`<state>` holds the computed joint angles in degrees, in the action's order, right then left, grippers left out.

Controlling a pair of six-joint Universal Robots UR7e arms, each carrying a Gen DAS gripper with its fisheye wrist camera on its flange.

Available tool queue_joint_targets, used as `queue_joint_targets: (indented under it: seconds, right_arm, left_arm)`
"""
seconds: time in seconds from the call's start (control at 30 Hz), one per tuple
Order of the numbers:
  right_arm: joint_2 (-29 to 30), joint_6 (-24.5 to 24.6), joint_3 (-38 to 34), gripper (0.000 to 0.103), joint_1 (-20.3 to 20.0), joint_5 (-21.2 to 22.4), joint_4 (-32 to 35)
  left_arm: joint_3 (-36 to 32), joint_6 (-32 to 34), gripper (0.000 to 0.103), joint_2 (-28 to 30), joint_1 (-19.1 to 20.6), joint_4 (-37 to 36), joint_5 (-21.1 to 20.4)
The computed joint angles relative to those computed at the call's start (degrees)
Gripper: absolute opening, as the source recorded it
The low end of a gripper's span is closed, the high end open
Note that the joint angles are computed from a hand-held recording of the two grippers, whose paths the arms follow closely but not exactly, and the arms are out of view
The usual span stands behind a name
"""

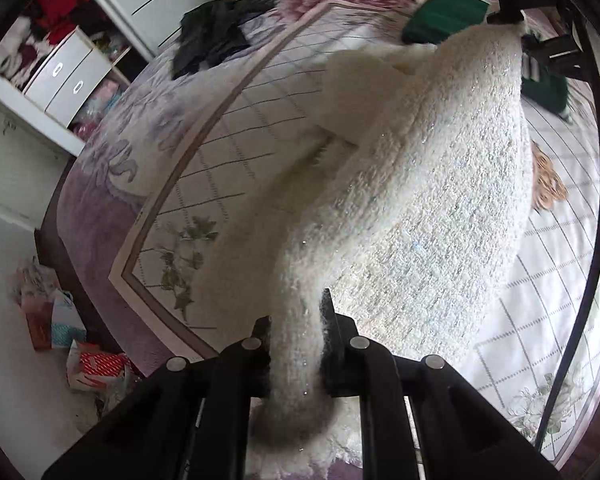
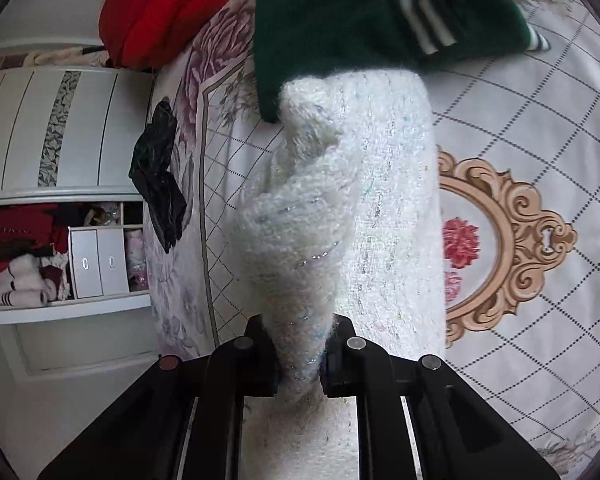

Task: Fold large clothes

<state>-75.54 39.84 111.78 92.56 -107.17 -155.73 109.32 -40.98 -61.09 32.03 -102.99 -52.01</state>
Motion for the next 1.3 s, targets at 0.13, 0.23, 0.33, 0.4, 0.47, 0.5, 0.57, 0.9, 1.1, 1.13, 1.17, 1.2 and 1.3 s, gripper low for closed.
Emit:
queue_joint_targets:
  seconds: [0.13,0.23,0.33,0.4,0.47,0.5,0.57,0.9,1.1,1.13,1.17,1.2,1.3]
  right_arm:
    - [10.5,2.0,-10.3,0.015,3.8,-3.2,4.8]
    - [19.2,2.2,-19.2,0.015,5.7,-5.2,9.5]
    - [26.6,2.2,-27.2,0.014,6.5,-7.4,14.8]
    - [31.5,2.9,-33.0,0.015,6.8,-10.3,20.8]
    - [35.0,3.9,-37.3,0.018,6.3,-11.4,26.8]
    - [36.4,4.3,-39.4,0.020,5.8,-11.6,30.4]
    - [38.3,5.1,-41.6,0.032,5.8,-12.0,32.7]
    - [34.0,3.3,-37.0,0.075,9.7,-12.0,29.8]
    - [20.7,5.9,-19.0,0.082,13.8,-11.8,24.1]
    - [18.2,7.1,-15.5,0.082,14.4,-11.6,23.9]
    - [15.9,8.9,-12.0,0.082,15.2,-11.6,24.0]
    - [13.6,10.5,-8.4,0.082,15.9,-11.4,24.3]
    - [8.8,17.4,1.7,0.082,17.1,-8.1,23.3]
  left_arm:
    - [-1.0,1.5,0.010,-1.5,5.4,-0.2,0.6]
    - [-1.9,2.8,0.013,-1.3,9.7,-1.1,0.3]
    - [-2.6,5.4,0.019,-0.2,14.2,-2.8,-1.0]
    - [-3.6,7.7,0.026,1.5,17.7,-3.1,-3.9]
    - [-4.8,9.6,0.032,2.7,20.9,-3.2,-6.8]
    - [-4.8,10.3,0.040,2.6,22.0,-3.9,-7.5]
    - [-5.5,10.7,0.060,2.4,23.5,-3.8,-8.1]
    - [-7.9,10.5,0.085,-0.9,23.9,1.6,-9.1]
    - [-8.4,10.1,0.091,-4.2,22.2,5.4,-10.7]
    - [-7.6,10.1,0.091,-5.4,21.8,6.1,-10.8]
    - [-7.4,10.3,0.092,-5.7,21.5,6.8,-10.6]
    - [-6.7,10.2,0.092,-6.3,20.9,7.7,-10.2]
    - [-7.3,9.9,0.092,-5.2,20.6,10.5,-9.3]
